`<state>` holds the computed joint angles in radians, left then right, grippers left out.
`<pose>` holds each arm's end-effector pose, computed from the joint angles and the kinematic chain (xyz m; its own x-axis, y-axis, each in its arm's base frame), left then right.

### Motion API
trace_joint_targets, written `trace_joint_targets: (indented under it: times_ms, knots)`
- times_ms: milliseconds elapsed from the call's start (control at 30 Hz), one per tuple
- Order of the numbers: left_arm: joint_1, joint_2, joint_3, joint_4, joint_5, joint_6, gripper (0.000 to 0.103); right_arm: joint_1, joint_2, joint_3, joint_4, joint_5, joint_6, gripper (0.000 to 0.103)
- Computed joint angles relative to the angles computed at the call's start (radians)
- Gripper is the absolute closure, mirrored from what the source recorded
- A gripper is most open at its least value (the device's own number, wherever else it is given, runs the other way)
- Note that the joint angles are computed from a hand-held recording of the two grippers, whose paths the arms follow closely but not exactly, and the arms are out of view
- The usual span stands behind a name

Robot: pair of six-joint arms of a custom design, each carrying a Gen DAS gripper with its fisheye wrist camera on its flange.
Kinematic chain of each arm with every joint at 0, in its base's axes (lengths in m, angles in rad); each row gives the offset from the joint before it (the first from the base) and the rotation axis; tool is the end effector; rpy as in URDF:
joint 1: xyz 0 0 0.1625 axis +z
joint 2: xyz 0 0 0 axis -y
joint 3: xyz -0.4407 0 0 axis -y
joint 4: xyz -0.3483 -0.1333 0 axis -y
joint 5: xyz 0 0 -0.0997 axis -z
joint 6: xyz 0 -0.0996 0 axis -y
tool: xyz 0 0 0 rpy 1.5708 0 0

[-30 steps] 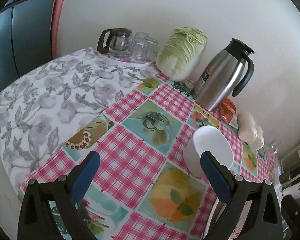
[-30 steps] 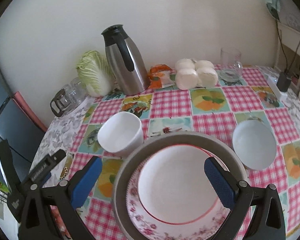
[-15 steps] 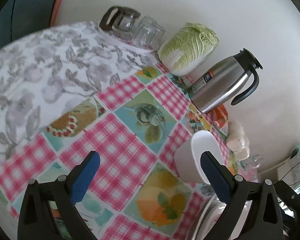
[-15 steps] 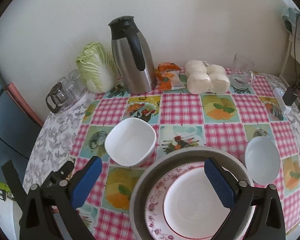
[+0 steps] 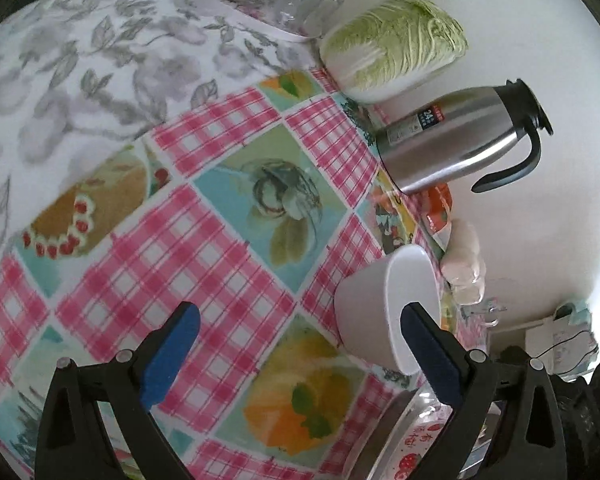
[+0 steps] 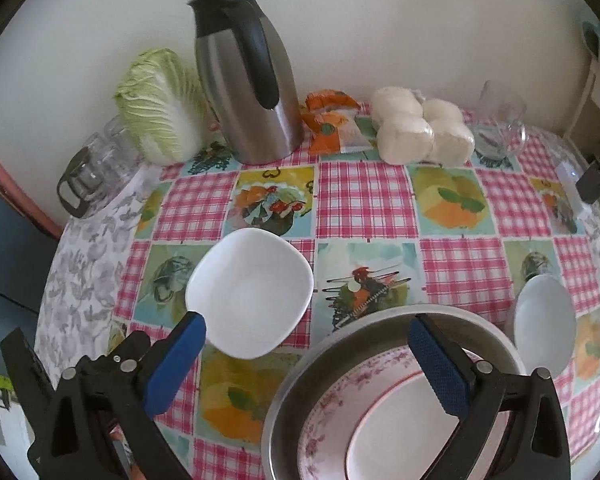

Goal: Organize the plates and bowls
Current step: 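Move both tools to the rim of the white square bowl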

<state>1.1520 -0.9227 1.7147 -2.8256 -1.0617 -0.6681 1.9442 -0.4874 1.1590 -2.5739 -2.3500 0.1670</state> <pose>-0.0936 -0.6575 0.2326 -0.9211 -0.3837 -0.0658 -0.2634 0.7385 -0.6206 0.3433 -0.7026 0.1176 -0.7928 0.1004 0.6011 -0.2161 0.8759 -0.4314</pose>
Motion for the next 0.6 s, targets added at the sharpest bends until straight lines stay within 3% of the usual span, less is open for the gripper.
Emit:
trace_joint_targets:
  times_ms: [133,233,367,600]
  knots:
    - [0.02,0.016,-0.06,0.06,-0.091,-0.004,0.003,-0.006,0.037,-0.059,0.048,-0.034,0.0,0.013]
    - [0.022,0.039,-0.113,0.111,-0.113,0.01,0.008,-0.015,0.049,-0.092,0.109,-0.019,0.035,0.023]
    - [0.017,0.068,-0.182,0.213,-0.107,0.03,0.038,-0.015,0.088,-0.152,0.158,-0.058,0.025,0.034]
    - [0.023,0.122,-0.286,0.347,-0.125,0.01,0.04,-0.028,0.13,-0.227,0.243,-0.063,0.055,0.05]
